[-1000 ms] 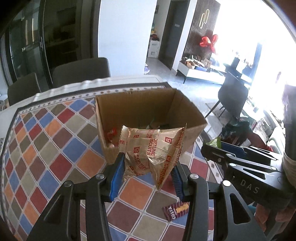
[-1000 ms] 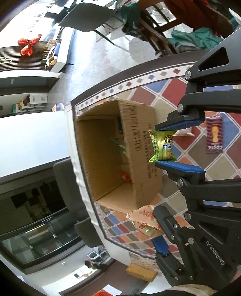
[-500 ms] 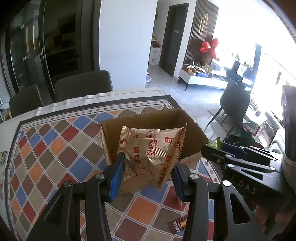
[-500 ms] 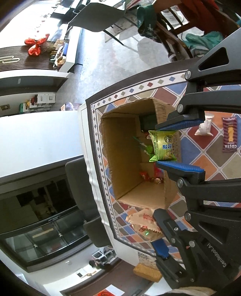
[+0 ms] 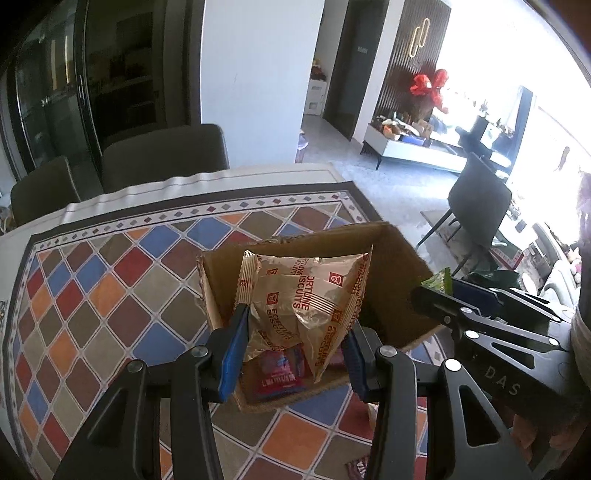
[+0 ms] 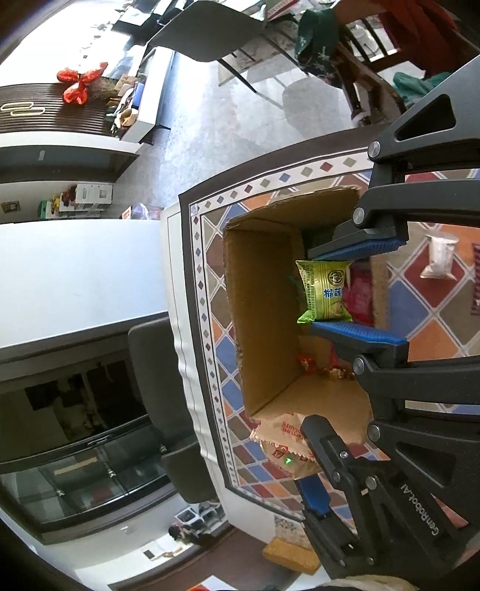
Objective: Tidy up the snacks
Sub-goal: 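Open both tools over the box to drop the two snacks, then move the left tool to the purple COSTA coffee bar while the right tool reaches the white packet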
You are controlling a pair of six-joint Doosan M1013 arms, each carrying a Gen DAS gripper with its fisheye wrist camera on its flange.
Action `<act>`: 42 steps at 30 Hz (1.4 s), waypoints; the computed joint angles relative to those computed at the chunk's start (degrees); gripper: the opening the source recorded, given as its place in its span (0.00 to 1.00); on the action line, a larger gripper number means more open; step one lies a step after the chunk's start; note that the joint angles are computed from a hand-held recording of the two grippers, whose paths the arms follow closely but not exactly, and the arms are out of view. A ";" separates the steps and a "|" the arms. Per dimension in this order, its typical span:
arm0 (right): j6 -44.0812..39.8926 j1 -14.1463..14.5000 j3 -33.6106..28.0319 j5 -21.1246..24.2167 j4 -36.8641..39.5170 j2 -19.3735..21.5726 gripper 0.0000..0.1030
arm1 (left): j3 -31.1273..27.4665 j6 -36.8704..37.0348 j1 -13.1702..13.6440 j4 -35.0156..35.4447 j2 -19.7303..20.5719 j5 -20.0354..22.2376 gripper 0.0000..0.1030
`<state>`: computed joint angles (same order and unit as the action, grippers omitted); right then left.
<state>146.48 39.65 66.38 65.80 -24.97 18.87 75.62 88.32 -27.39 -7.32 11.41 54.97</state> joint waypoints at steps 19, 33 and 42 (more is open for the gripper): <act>2.11 2.27 3.53 1.45 -3.53 -2.19 0.53 | 6.73 0.11 -2.33 3.50 -5.41 -4.63 0.63; 10.51 6.74 12.53 3.23 -5.59 -7.24 0.53 | 14.35 7.55 -6.31 1.01 -9.39 -5.95 0.63; 16.08 8.48 17.54 5.26 -4.45 -8.85 0.53 | 18.05 13.36 -8.38 -2.32 -9.47 -4.48 0.63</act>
<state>162.56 48.12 83.92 71.06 -29.42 10.02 93.68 101.68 -35.78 -9.64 1.94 50.50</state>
